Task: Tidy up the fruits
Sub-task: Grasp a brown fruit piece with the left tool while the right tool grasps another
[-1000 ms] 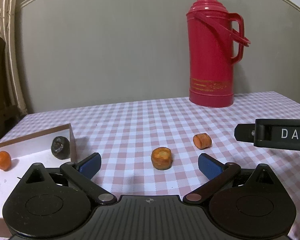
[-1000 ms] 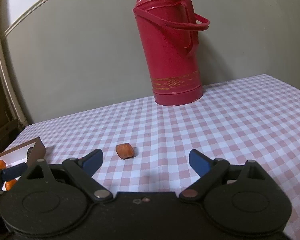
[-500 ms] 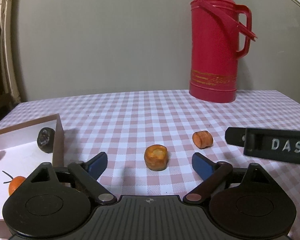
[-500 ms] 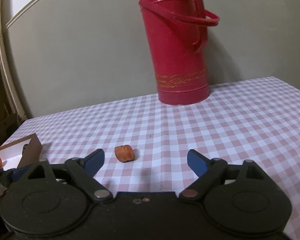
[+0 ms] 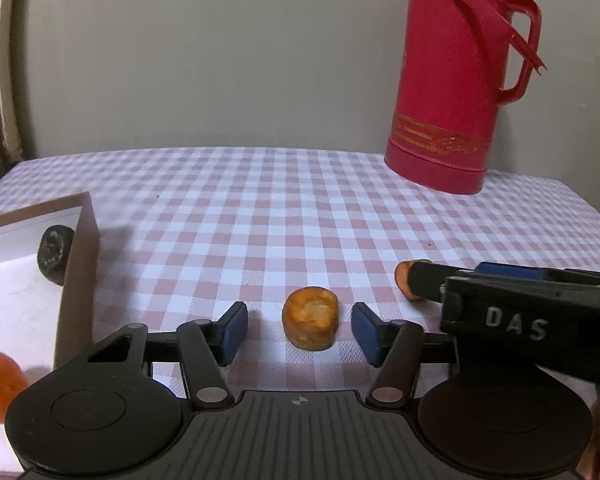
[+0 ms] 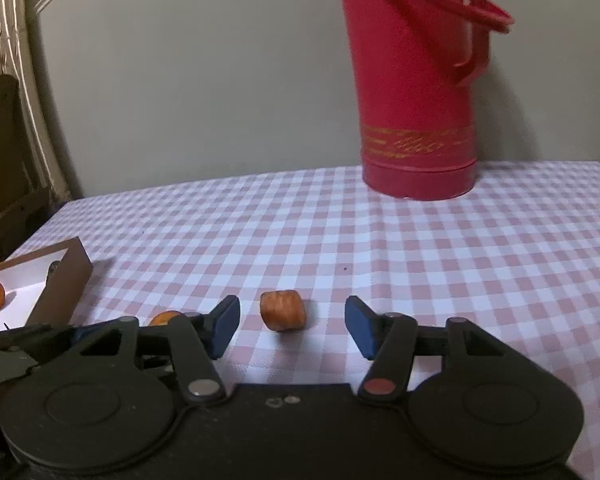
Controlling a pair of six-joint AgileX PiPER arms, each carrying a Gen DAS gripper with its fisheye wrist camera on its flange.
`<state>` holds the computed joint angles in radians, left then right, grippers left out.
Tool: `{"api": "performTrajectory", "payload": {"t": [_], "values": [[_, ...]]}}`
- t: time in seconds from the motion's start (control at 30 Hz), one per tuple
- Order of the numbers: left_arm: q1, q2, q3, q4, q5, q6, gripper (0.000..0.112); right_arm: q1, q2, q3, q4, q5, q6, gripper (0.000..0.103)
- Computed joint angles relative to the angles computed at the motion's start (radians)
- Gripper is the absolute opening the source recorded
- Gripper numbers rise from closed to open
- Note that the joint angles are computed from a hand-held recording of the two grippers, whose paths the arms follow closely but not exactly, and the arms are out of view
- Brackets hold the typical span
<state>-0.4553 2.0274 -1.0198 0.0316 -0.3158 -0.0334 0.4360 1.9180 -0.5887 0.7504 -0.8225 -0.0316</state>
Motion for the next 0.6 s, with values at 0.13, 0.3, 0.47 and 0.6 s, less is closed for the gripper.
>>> {"api": "performTrajectory", "payload": {"t": [0.13,0.3,0.47,0.6], "values": [[-0.006,0.008,-0.013,-0.025,0.012,0.021,0.049,-0.021,0.023,-0.042,-0.017,0.035,-0.009,0.045],[-0.005,0.011,-0.018,-0.047,0.012,0.046,0.042,-0.039,0.043,-0.089,-0.026,0.077,-0.027,0.038],[-0.003,0.012,-0.018,-0.019,0.010,0.025,0.031,-0.044,0.059,-0.121,-0.017,0.102,-0.040,0.028],[-0.005,0.012,-0.018,-0.035,0.009,0.041,0.031,-0.040,0.065,-0.137,0.023,0.120,-0.076,0.021]]}}
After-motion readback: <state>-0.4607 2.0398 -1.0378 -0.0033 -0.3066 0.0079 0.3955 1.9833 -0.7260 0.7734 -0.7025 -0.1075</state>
